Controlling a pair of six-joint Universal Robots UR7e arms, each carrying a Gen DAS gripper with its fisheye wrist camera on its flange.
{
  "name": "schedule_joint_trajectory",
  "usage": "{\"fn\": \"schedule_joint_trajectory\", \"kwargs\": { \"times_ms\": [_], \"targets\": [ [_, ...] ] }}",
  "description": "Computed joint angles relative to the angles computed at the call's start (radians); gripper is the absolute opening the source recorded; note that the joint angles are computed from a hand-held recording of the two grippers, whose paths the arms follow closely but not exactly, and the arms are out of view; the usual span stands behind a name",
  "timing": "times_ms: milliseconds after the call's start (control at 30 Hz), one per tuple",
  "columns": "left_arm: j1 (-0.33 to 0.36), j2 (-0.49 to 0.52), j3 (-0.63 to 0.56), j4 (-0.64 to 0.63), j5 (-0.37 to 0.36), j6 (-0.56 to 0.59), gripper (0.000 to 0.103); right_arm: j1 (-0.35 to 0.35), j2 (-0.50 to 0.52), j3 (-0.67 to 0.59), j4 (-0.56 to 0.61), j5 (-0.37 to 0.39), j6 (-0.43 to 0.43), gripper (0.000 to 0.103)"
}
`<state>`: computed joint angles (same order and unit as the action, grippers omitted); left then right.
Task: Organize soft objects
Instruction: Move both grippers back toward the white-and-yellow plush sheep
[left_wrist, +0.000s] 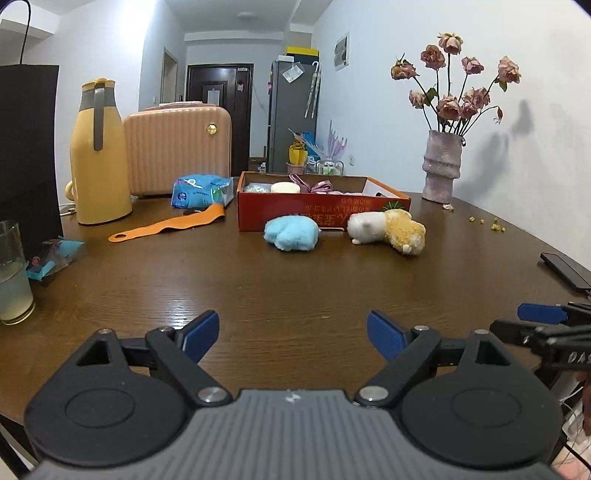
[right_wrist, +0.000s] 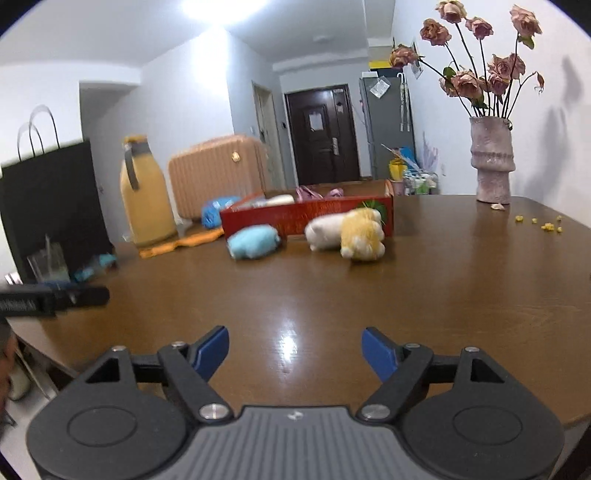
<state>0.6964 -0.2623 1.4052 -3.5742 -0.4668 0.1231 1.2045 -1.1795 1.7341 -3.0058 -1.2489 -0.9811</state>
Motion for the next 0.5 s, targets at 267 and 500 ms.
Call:
{"fn": "schedule_joint_trajectory", "kwargs": {
  "times_ms": [267,500],
  "targets": [
    [0.036,0.024,-0.084,0.064,-0.041,0.006,0.089,0.025,0.052,-0.061,-0.032,-0.041,0.039,0.077],
    [0.102,0.096,-0.297,0.200,-0.126,0.055,0.089,0.089,0.193,-0.303,0.045,-0.134,0.088,0.067]
  ]
}}
